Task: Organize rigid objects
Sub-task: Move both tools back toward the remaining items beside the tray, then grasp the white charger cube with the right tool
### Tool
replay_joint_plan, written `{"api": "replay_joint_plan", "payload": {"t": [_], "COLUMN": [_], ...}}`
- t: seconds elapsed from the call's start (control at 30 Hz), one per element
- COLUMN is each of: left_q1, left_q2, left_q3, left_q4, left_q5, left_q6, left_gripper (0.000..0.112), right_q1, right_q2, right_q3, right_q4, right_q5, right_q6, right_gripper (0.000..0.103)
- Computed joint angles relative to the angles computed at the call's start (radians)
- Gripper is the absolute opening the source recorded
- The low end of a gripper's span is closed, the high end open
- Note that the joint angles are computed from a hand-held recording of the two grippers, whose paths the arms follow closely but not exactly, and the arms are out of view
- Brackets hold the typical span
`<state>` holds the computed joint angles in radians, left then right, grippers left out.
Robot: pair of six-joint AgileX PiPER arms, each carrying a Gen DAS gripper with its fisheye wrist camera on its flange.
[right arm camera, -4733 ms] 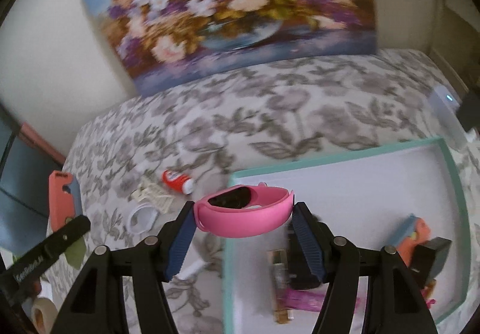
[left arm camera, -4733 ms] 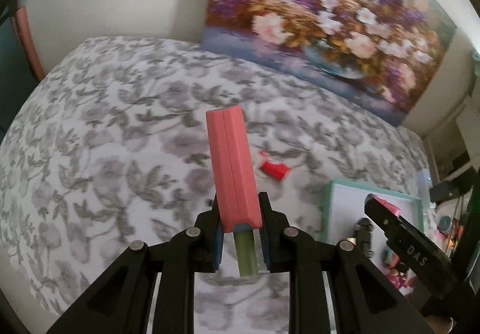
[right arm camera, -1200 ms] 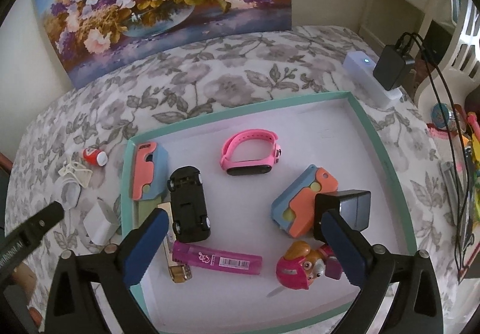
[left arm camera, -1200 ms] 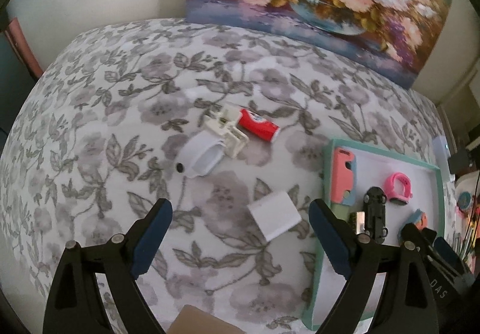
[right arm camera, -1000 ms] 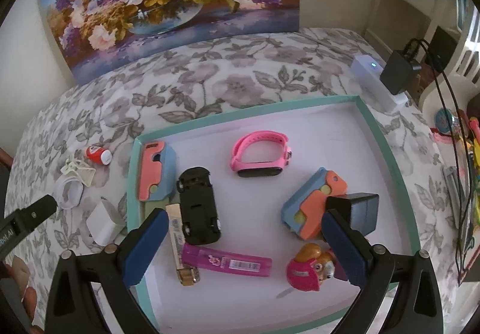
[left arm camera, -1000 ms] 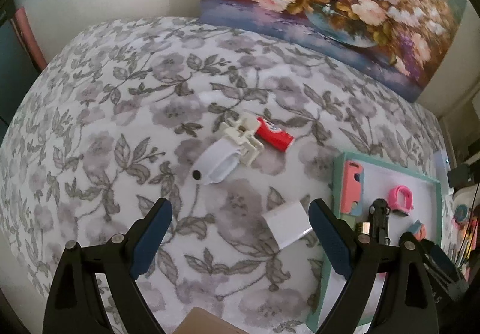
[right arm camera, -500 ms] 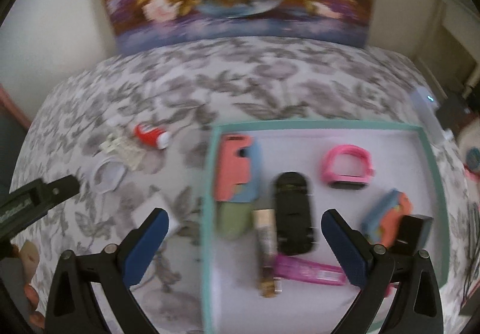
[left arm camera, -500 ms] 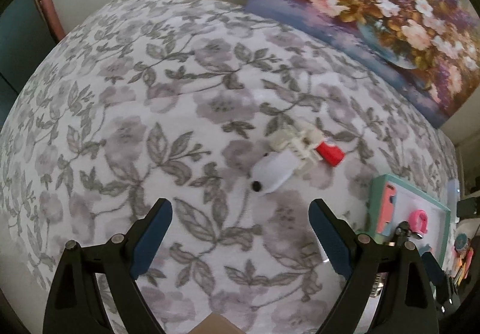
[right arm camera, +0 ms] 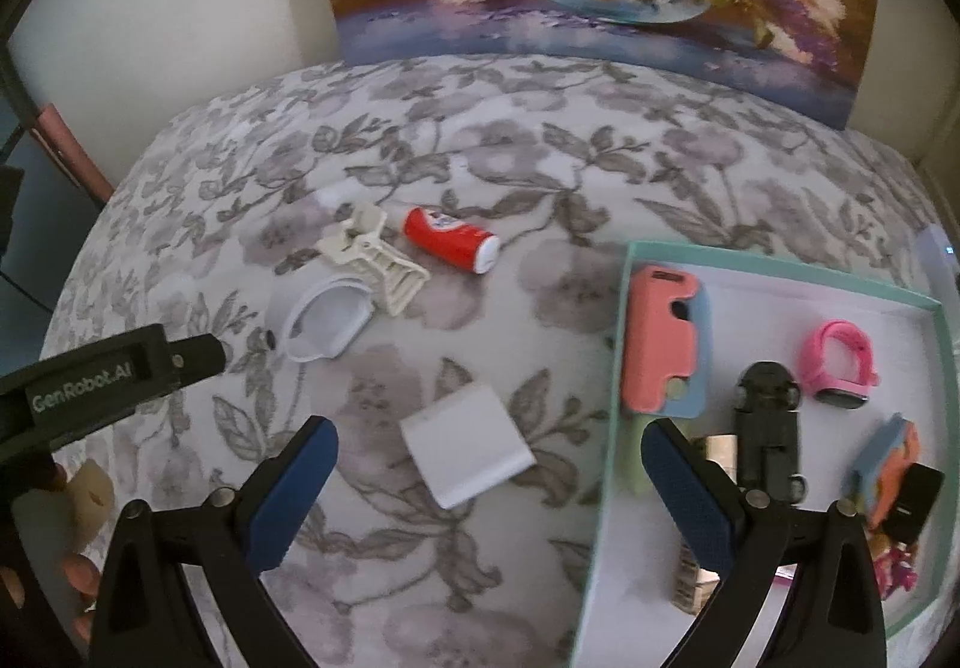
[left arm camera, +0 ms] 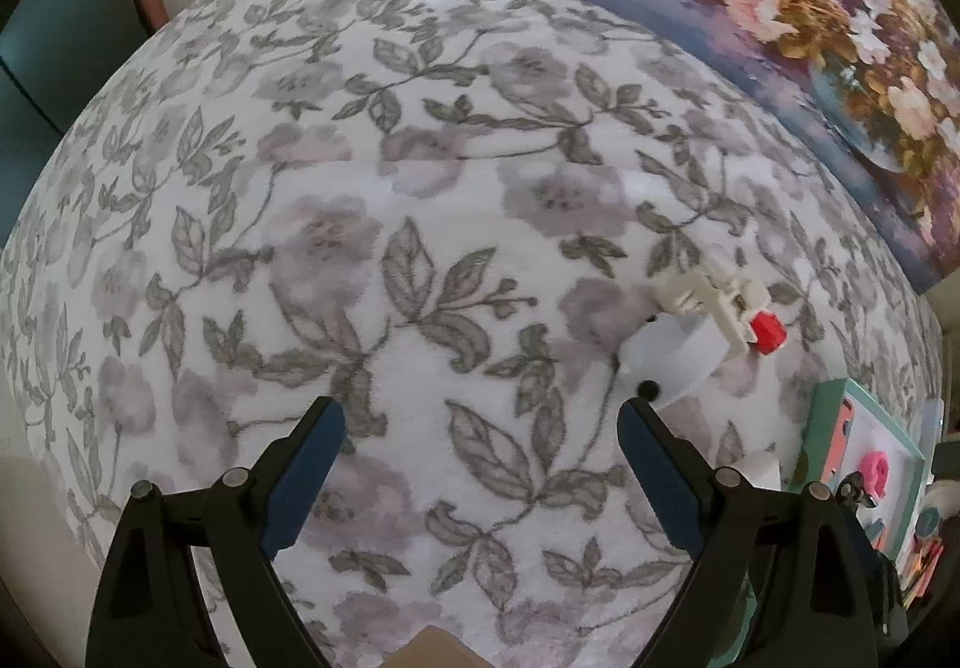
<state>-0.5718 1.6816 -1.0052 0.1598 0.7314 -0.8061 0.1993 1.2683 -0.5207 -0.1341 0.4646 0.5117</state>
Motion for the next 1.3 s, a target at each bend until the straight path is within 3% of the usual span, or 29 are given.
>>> {"api": "replay_joint_plan", "payload": {"t": [0.33, 0.83, 1.1, 1.3], "left_q1": [0.037, 0.044, 0.037, 0.037], "left_q2": [0.007, 0.028, 0.048, 0.05], "left_q3": [0.006, -0.004, -0.011, -0.011], "left_q4": [-0.044, -0.094, -0.102, -0.105], "left_q5": [-0.029, -0.033, -0.035, -0.041], "left_q6": [0.033, 0.087, 0.098, 0.107], "left_gripper": [0.093, 0.093, 0.093, 0.093], "right_q1": [0.044, 0.058, 0.136, 0.151], "right_q2": [0.075, 0.166, 0.196, 0.207], "right_q3": [-0.008, 0.004, -0.004, -0.01], "right_q4": [0.039, 0.029, -0.18, -0.236], "right_q5": [-0.055, -0.079, -0.055, -0.05], "right_q6": [-0.047, -0.058, 0.139, 0.197], "right_gripper": [0.086, 0.082, 0.081, 0.079]}}
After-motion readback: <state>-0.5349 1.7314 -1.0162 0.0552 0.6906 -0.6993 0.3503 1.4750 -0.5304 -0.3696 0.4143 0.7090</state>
